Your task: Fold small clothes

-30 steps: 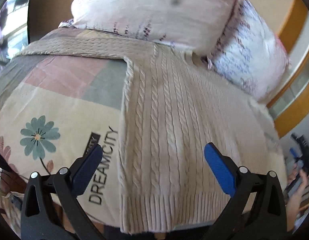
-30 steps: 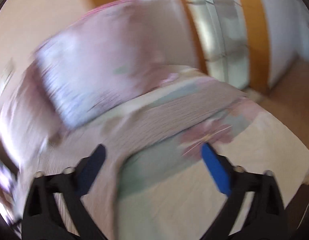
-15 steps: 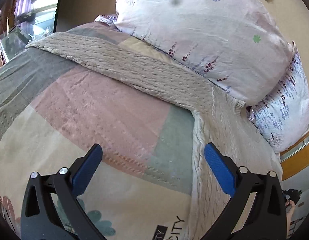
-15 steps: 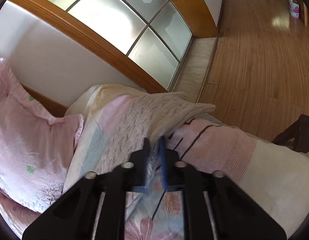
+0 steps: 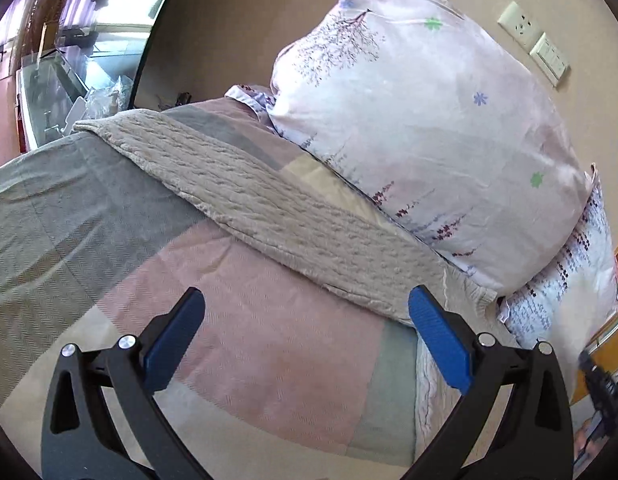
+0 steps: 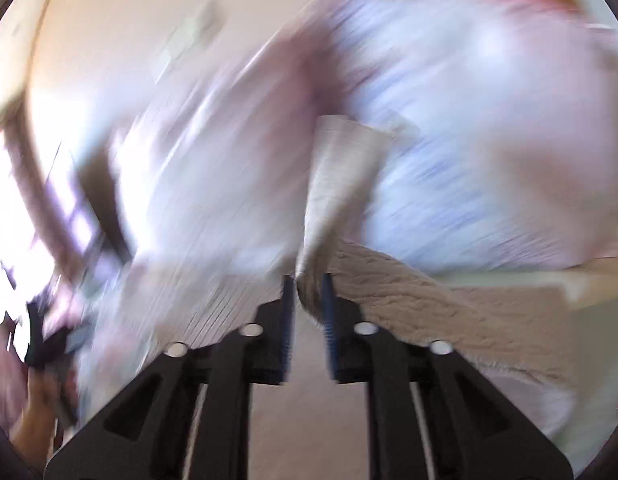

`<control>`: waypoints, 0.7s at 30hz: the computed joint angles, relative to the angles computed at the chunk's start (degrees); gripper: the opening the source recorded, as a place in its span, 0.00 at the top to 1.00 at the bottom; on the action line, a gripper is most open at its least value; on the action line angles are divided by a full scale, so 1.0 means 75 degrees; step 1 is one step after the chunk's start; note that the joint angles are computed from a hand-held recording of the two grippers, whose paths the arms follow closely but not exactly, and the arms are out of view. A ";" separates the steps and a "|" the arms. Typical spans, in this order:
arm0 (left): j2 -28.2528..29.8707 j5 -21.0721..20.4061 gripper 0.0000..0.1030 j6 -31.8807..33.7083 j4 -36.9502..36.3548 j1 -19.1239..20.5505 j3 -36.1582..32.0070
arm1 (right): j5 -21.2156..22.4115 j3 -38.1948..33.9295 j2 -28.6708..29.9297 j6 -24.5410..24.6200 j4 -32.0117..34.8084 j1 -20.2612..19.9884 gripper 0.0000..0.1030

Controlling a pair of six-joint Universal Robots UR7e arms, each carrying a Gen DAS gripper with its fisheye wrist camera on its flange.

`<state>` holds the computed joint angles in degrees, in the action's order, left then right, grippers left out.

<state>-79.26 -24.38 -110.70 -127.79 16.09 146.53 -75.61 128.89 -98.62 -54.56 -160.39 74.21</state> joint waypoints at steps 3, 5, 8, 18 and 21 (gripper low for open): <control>-0.0514 -0.0075 0.02 -0.0133 0.0062 0.0114 0.0174 | -0.0637 0.0266 0.0470 -0.0202 0.0093 0.0365 0.54; -0.0938 -0.0100 0.02 -0.0081 -0.0469 0.0276 0.0440 | -0.0429 0.0255 0.0401 -0.0083 0.0093 0.0183 0.47; -0.1560 -0.0036 0.08 -0.0175 -0.1178 0.0679 0.0752 | 0.0044 -0.0225 0.0178 0.0544 0.0396 -0.0245 0.33; -0.2360 0.0380 0.53 0.0303 -0.3317 0.1990 0.1070 | 0.0634 -0.0032 -0.0579 0.0824 -0.0011 -0.1564 0.26; -0.2030 0.0395 0.65 0.1279 -0.5097 0.2344 0.1187 | 0.0828 0.0042 -0.0710 0.0748 0.0024 -0.1829 0.24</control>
